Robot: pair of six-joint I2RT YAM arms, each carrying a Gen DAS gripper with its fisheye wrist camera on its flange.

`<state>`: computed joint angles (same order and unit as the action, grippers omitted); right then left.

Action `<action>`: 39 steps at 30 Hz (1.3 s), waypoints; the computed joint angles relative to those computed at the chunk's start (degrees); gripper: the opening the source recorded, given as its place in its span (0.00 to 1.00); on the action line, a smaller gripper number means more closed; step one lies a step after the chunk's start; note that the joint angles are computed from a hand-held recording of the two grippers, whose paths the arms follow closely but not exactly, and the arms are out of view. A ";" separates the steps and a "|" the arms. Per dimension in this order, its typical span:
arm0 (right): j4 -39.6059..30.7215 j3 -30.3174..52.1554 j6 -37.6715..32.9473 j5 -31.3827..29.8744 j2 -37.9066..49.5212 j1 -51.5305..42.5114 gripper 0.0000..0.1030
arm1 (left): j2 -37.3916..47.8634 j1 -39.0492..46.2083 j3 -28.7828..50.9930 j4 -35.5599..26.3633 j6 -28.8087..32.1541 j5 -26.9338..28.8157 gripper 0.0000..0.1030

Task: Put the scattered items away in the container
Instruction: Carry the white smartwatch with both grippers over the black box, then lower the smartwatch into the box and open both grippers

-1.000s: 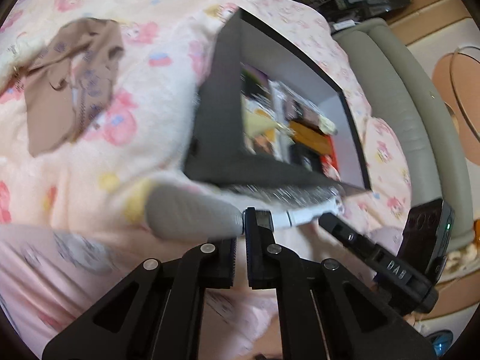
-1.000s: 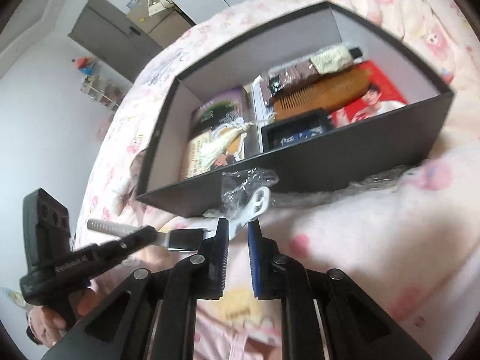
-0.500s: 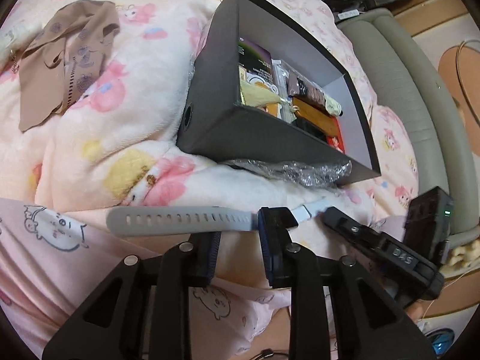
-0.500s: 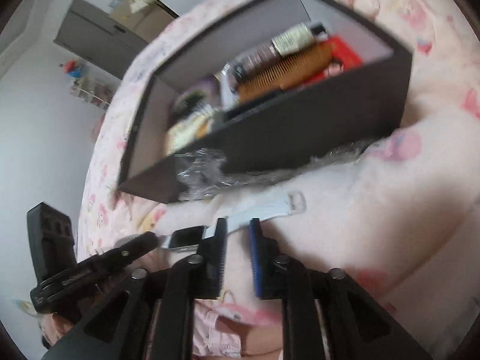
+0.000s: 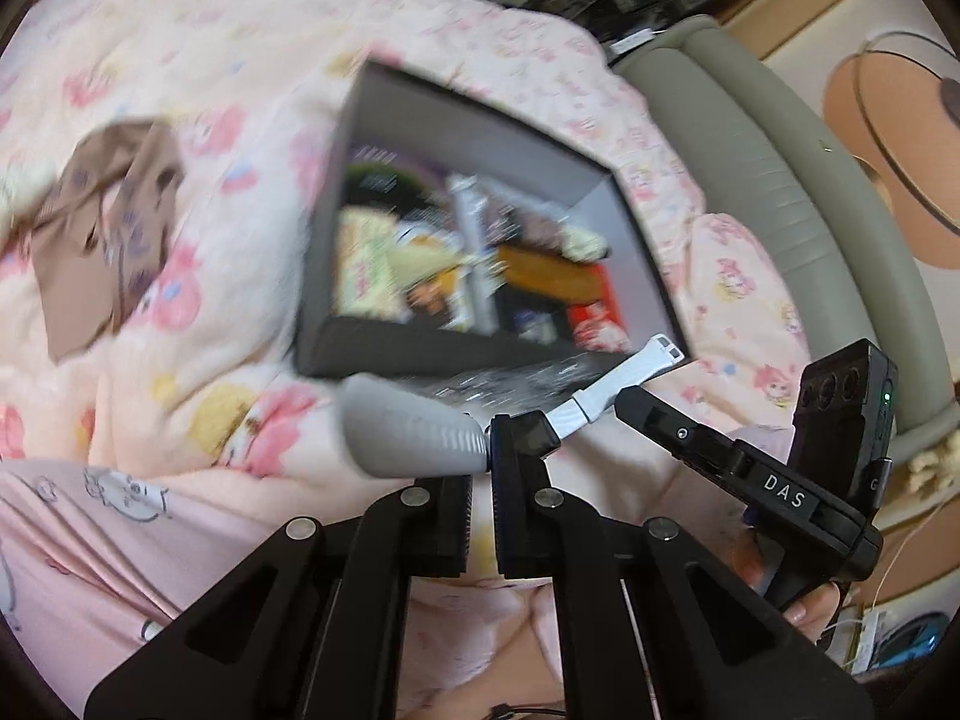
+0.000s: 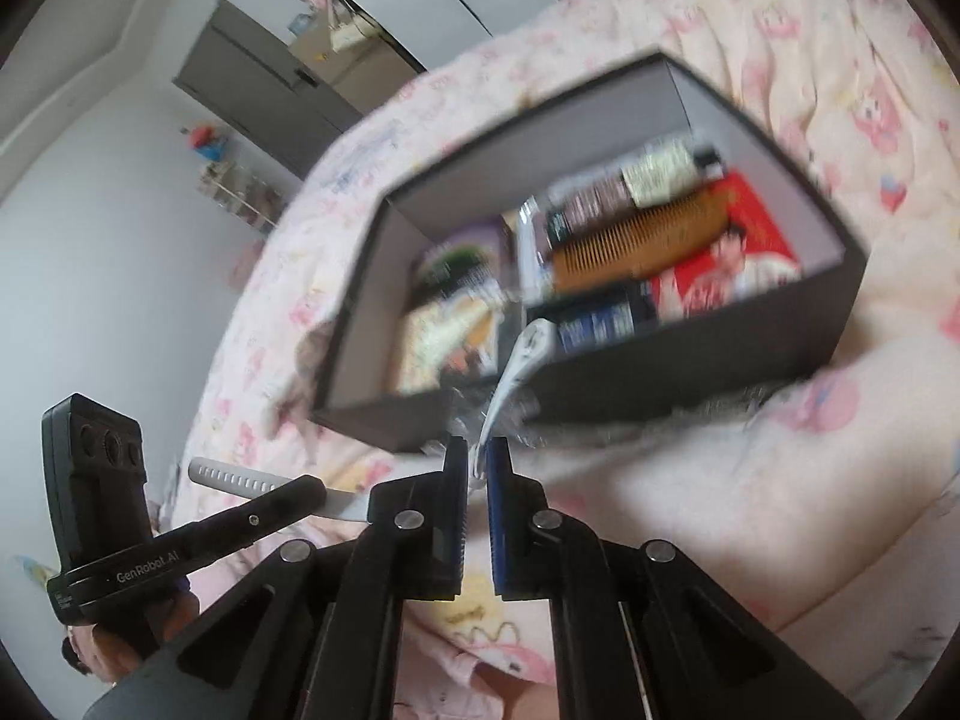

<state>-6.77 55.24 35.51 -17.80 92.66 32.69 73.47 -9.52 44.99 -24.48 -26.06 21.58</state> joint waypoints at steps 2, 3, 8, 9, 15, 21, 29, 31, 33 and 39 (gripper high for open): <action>-1.45 1.62 -1.57 -0.71 -1.79 -1.08 0.04 | 0.46 -1.31 3.68 -1.31 0.55 -0.65 0.03; -2.67 3.70 -2.74 -1.12 -1.59 -1.79 0.04 | 1.71 -1.99 5.88 -1.42 0.82 -1.13 0.03; -8.33 17.96 -8.78 -2.68 5.40 -7.21 0.04 | 13.64 -3.52 18.90 -0.34 0.15 -3.81 0.04; -10.18 22.12 -9.63 -3.23 8.42 -8.40 0.04 | 16.71 -3.52 21.49 -0.14 -0.11 -4.03 0.04; -20.05 37.60 -13.03 -5.46 23.59 -11.84 0.04 | 33.63 -2.94 32.59 -0.33 -1.09 -4.59 0.04; -27.20 45.64 -15.56 -4.07 31.77 -11.79 0.04 | 39.83 -3.06 35.69 -0.39 -0.84 -6.04 0.04; -28.00 46.53 -16.61 -2.73 33.04 -11.99 0.04 | 43.48 -5.40 41.46 -5.83 2.40 -8.56 0.04; -28.76 47.09 -16.91 -2.28 33.49 -11.80 0.04 | 45.43 -5.85 44.58 -9.94 2.76 -9.32 0.05; -29.82 47.93 -17.07 -1.80 34.00 -11.75 0.04 | 45.86 -5.70 45.98 -11.99 2.65 -9.88 0.13; -40.77 60.77 -19.20 0.29 41.73 -11.09 0.05 | 40.83 -4.27 43.64 -10.28 -0.99 -15.99 0.20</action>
